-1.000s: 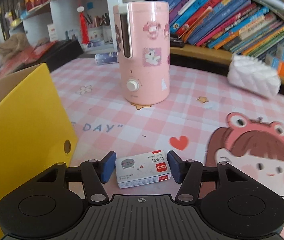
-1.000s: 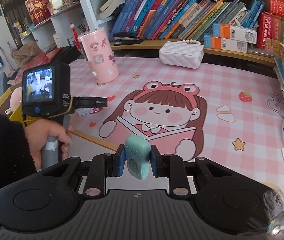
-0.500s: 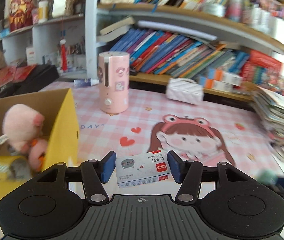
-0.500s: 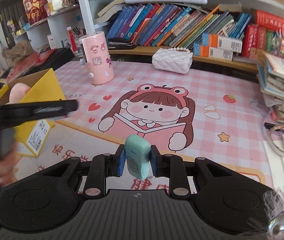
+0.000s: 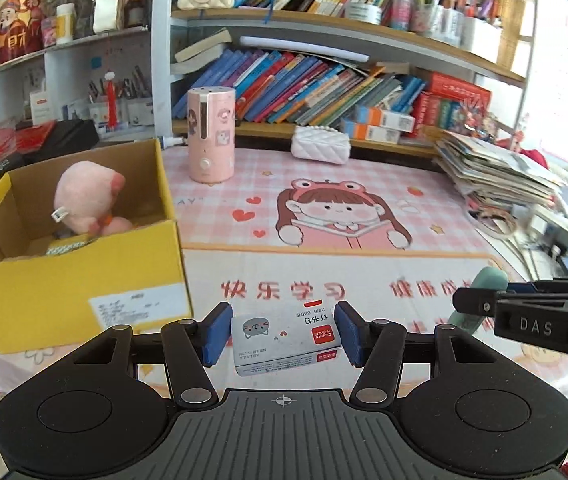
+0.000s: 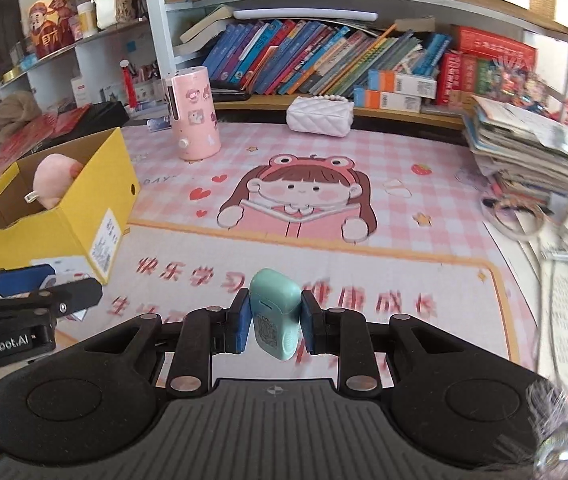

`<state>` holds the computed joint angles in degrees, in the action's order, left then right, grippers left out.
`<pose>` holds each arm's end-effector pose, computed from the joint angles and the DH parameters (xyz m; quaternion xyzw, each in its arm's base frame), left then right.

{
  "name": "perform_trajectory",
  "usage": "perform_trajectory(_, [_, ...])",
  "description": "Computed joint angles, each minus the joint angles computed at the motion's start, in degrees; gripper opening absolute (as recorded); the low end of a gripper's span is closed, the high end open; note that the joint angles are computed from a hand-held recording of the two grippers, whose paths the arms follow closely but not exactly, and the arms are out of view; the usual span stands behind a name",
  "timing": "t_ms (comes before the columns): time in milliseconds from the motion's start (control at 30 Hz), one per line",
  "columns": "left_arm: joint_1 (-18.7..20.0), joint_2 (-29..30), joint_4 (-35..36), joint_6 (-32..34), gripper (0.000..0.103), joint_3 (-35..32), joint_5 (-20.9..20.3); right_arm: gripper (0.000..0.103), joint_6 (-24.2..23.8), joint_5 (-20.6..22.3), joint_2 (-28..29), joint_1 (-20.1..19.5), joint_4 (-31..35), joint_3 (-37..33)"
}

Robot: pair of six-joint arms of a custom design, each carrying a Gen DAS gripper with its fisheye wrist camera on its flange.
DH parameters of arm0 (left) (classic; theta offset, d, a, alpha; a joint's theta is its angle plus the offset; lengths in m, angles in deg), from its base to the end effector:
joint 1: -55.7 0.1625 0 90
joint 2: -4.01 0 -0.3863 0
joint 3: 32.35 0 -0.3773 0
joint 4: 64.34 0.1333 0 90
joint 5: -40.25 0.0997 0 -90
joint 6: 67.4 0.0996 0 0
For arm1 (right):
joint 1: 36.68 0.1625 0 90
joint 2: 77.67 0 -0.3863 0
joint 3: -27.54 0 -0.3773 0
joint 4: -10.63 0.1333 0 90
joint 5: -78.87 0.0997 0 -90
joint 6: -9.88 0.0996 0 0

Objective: Organize objects
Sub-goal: 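Carry the white card box and mint-green item toward the yellow box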

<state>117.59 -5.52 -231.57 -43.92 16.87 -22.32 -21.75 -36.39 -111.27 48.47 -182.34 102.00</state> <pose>-0.2209 -0.7938 -0.0238 0.3316 0.8614 -0.3214 0.2117 0.0285 -0.7384 0.1754 0.0839 -0.8393 0.4195 0.3355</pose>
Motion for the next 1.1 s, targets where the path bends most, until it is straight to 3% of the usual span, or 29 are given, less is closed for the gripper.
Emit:
perform_trajectory(367, [1.11, -9.71, -2.6, 1.06, 0.056, 15.79, -4.13, 0.024, 4.25, -7.2, -1.43, 3.05, -12.54, 12.8])
perform_trajectory(733, [1.69, -13.78, -3.51, 1.78, 0.056, 21.38, -6.9, 0.024, 6.37, -10.79, -1.43, 5.22, -15.84, 16.85])
perform_trajectory(1100, [2.55, -16.36, -5.74, 1.05, 0.056, 24.48, -7.94, 0.024, 3.5, -11.79, -0.11, 7.41, -16.25, 16.59])
